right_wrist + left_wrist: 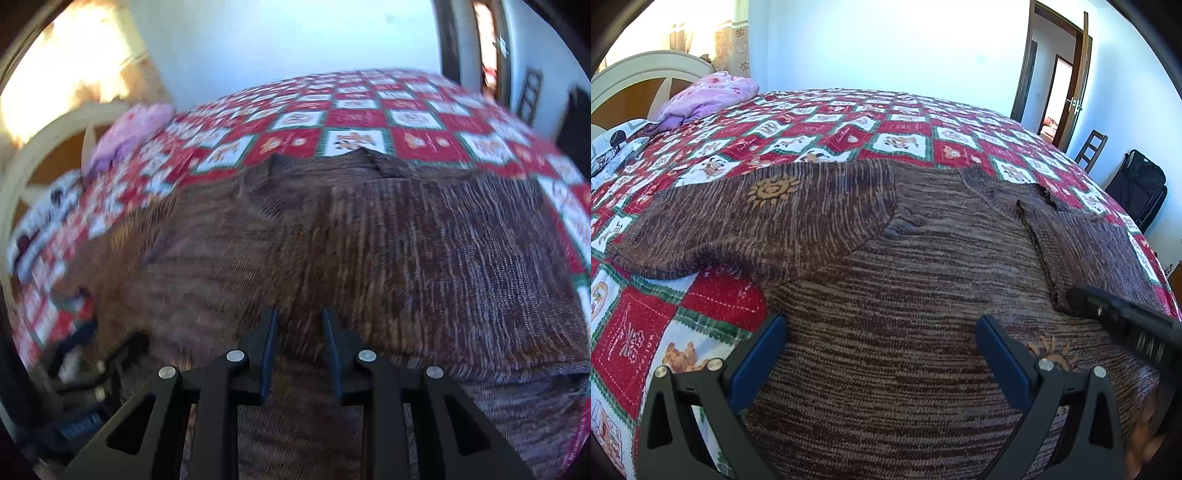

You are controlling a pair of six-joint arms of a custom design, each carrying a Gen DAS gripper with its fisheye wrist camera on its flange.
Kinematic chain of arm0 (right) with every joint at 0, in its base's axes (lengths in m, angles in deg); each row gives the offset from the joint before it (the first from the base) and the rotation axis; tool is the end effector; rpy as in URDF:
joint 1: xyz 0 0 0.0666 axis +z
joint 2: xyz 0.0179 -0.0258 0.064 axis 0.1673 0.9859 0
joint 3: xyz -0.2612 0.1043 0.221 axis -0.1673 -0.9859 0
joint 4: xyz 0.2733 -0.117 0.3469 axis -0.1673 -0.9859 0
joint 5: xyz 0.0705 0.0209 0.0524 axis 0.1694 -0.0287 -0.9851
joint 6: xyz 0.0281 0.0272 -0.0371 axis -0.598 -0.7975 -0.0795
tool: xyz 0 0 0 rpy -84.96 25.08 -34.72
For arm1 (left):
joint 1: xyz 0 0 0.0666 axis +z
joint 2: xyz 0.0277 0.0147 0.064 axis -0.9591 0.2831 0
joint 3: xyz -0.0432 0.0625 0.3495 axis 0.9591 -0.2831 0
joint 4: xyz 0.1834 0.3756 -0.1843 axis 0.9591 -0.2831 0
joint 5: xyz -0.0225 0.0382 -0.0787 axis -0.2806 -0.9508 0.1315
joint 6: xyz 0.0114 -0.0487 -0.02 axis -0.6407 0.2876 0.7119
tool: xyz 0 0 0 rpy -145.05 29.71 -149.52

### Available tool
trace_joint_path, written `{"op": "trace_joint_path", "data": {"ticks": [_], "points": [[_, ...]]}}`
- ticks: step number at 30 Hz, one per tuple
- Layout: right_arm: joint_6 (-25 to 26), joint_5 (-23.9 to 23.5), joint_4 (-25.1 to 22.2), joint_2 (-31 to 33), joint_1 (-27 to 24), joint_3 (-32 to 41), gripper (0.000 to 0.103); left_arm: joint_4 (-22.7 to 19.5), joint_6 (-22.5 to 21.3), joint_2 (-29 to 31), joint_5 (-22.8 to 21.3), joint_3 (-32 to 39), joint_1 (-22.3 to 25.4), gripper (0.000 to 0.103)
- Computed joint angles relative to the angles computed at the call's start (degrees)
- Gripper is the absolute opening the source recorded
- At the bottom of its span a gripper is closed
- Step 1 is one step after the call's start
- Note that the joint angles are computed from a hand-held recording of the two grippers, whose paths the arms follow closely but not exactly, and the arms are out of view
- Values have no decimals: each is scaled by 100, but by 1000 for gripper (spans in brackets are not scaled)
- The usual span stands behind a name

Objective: Fold small clothes
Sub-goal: 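Fold the held sleeve across the sweater back with the right tool, release, then grasp the other sweater sleeve with the left tool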

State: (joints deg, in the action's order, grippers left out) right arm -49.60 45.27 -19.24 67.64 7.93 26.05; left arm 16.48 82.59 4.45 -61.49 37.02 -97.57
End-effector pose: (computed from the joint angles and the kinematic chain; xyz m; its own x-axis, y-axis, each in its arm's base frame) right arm 0.6361 -0.0089 0.4526 -0.7535 -0.0849 -0.6519 -0.2435 0.9572 0.1567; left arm 0.5656 -0.2408 0.4610 -0.7041 -0.1591 -0.6921 -0.1246 0.9871 -0.1002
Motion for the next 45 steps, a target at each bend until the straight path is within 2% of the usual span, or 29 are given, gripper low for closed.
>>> {"op": "trace_joint_path", "data": {"ticks": [2,7,9,11,12,13,14,15,18,21,25,29,30,32,35,37,39,40,41,43,45], "points": [[140,137,285,-243,47,-353,30,-25,-8,22,-19,23,-2,103],[155,167,552,-333,54,-512,34,-284,-44,152,-171,215,-49,103],[56,291,913,-583,66,-834,34,-387,-64,142,-110,243,-40,103],[-145,282,1469,-929,16,-1267,36,-578,-46,78,3,269,10,103],[-248,212,1662,-1042,-24,-1405,40,-615,18,-14,-41,208,44,103],[-387,159,1847,-1142,-73,-1531,52,-586,89,-116,-90,118,88,103],[-480,126,1935,-1194,-104,-1596,58,-490,200,-313,-140,-66,187,103],[-596,80,2027,-1231,-141,-1648,58,-403,299,-472,-183,-216,293,103],[-757,1,2048,-1205,-189,-1629,58,-301,598,-821,-486,-484,650,103],[-711,19,2019,-1187,-162,-1609,58,-465,788,-938,-791,-473,1132,103],[-617,166,2074,-1230,-105,-1665,58,-388,1248,-1020,-512,-594,1630,102],[-580,195,1930,-1149,-85,-1573,58,-329,1799,-896,166,-670,1968,82],[-585,190,1899,-1128,-87,-1550,58,-301,2004,-862,378,-723,2036,82],[-595,159,1846,-1096,-98,-1517,58,-247,2229,-815,485,-768,2081,81],[-592,164,1793,-1060,-93,-1481,58,-103,2261,-775,308,-777,2027,81],[-580,173,1763,-1039,-87,-1458,58,-14,2244,-743,372,-756,2045,81],[-564,179,1739,-1027,-81,-1449,58,89,2250,-734,406,-780,2086,67],[-564,184,1731,-1021,-78,-1444,58,135,2300,-757,370,-831,2096,51],[-568,189,1721,-1021,-77,-1443,58,199,2334,-793,354,-898,2117,40],[-576,177,1710,-1020,-82,-1443,58,429,2400,-935,395,-1142,2161,33],[-587,170,1691,-1011,-84,-1436,58,693,2470,-1097,603,-1365,2233,33]]}}
